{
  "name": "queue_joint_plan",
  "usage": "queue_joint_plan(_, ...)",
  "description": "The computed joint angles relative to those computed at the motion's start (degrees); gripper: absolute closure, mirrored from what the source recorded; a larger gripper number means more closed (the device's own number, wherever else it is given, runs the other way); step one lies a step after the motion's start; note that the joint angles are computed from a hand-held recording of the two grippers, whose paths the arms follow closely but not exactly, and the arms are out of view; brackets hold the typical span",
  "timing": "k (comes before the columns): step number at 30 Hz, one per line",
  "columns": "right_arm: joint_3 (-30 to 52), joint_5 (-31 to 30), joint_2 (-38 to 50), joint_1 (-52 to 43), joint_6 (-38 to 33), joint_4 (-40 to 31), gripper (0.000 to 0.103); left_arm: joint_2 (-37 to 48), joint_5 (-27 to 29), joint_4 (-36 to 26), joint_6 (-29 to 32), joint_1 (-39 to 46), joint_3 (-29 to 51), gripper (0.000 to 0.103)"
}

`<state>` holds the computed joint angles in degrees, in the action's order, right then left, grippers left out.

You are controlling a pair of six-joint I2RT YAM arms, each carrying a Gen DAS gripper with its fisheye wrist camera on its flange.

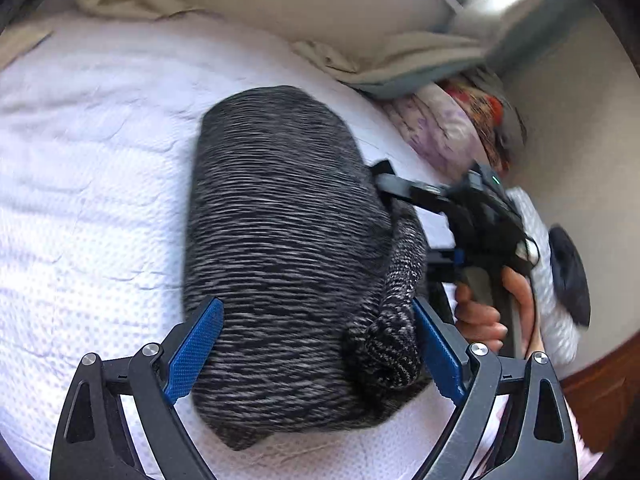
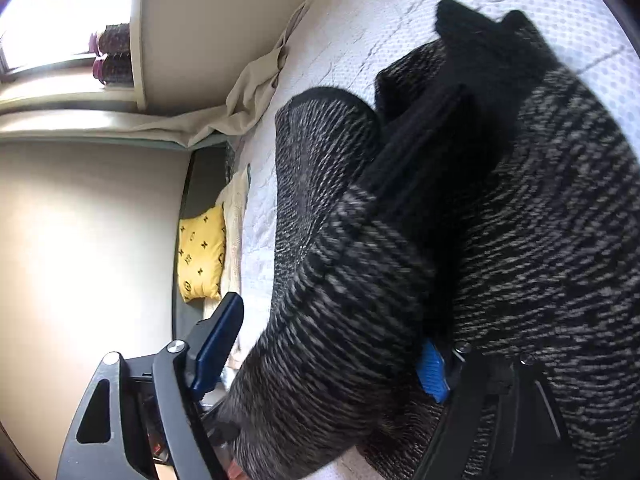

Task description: Fold large clothes

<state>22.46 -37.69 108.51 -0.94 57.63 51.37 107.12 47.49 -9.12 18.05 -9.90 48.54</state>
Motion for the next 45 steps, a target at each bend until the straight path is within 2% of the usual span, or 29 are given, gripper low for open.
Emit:
queue_joint_plan(2, 1.5, 3.5, -1.5, 2.4, -2.7, -4.9, 0.027, -0.9, 0.7, -2.2, 0.6, -0.8, 0.4, 0.009)
queue_joint_plan(4, 2.9, 7.0, -2.8, 4.5, -5.9, -9.5, 0.047, -1.5, 1.5, -4.5, 1.1, -0.2, 1.4, 0.01)
queue_joint_plan(5, 3.2, 7.8, -3.1, 4.8, -7.0, -10.7, 0.052, -1.8, 1.8, -4.1, 1.0, 0.6, 1.3, 0.01)
queue_joint_plan(7, 2.3, 6.8, -2.8, 3.6, -6.6, -9.4, 0.065, -2.0, 2.2, -1.8, -0.3, 3.0, 1.2, 0.01)
queue_joint_plan(9, 1.2, 5.7, -2.4, 2.2, -6.0, -7.3, 0.068, -1.6, 0.5, 2.0, -2.6, 4.9, 0.6, 0.01)
queue_joint_plan(12, 0.0, 5.6, -2.8, 1.5, -6.3, -6.7, 0.068, 3.2, -7.6, 2.0, -3.7, 3.9, 3.3, 0.011)
queue_joint_plan(13, 0.0, 5.8, -3.0, 1.7, -6.0, -6.6, 0.068, 5.7, -8.5, 2.2, -5.0, 4.1, 4.3, 0.012)
queue_joint_plan(17, -0.8, 5.0, -2.3, 1.6, -4.1, -4.0, 0.058, 10.9, -6.7, 0.1, -5.4, 3.6, 6.9, 0.012)
queue_joint_plan(19, -1.5, 4.1, -2.1, 1.4, -3.1, -1.9, 0.044, 10.3, -7.2, 1.2, -5.1, 2.5, 6.0, 0.012)
queue_joint_plan(22, 0.1, 7.7, -5.4, 4.9, -6.4, -8.1, 0.037, 9.4, -6.9, 2.2, -4.2, 0.6, 4.7, 0.012)
queue_joint_plan(23, 0.8, 9.9, -6.8, 6.4, -8.0, -11.0, 0.038, 9.0, -7.2, 2.3, -3.8, 0.0, 4.1, 0.012)
queue_joint_plan(24, 1.4, 12.4, -7.6, 8.0, -9.3, -13.0, 0.045, 8.7, -8.0, 3.4, -4.0, -0.9, 3.3, 0.012)
queue_joint_plan(25, 1.8, 15.4, -8.5, 9.8, -11.1, -15.6, 0.056, 8.7, -8.7, 4.5, -4.0, -1.4, 2.6, 0.012)
queue_joint_plan(26, 2.9, 17.9, -9.0, 11.3, -12.6, -18.8, 0.06, 8.6, -9.1, 4.9, -4.4, -2.0, 2.4, 0.012)
queue_joint_plan(27, 3.3, 19.7, -9.3, 12.2, -13.3, -20.3, 0.068, 8.5, -9.3, 5.1, -4.9, -2.2, 2.3, 0.012)
queue_joint_plan(28, 3.3, 20.8, -9.7, 12.7, -13.1, -20.9, 0.073, 8.2, -8.9, 4.9, -5.6, -2.5, 2.4, 0.012)
queue_joint_plan(30, 1.7, 20.1, -11.8, 11.9, -11.2, -20.4, 0.077, 7.5, -6.7, 1.0, -4.6, -1.2, 3.6, 0.012)
queue_joint_plan(33, 0.0, 19.4, -17.7, 11.0, -11.3, -21.6, 0.079, 3.4, -4.2, -1.6, -2.1, 1.5, 2.7, 0.012)
queue_joint_plan(38, -2.0, 21.7, -33.6, 10.3, -16.0, -33.3, 0.079, -5.8, -3.1, -1.7, 1.3, 4.2, -2.7, 0.011)
queue_joint_plan(42, -5.5, 19.8, -44.6, 4.6, -18.8, -40.3, 0.08, -11.1, -4.5, -2.8, 5.6, 2.9, -6.9, 0.011)
queue_joint_plan(45, -7.8, 16.6, -49.5, -0.9, -20.3, -43.2, 0.08, -14.7, -8.1, -2.7, 8.7, -0.2, -10.0, 0.011)
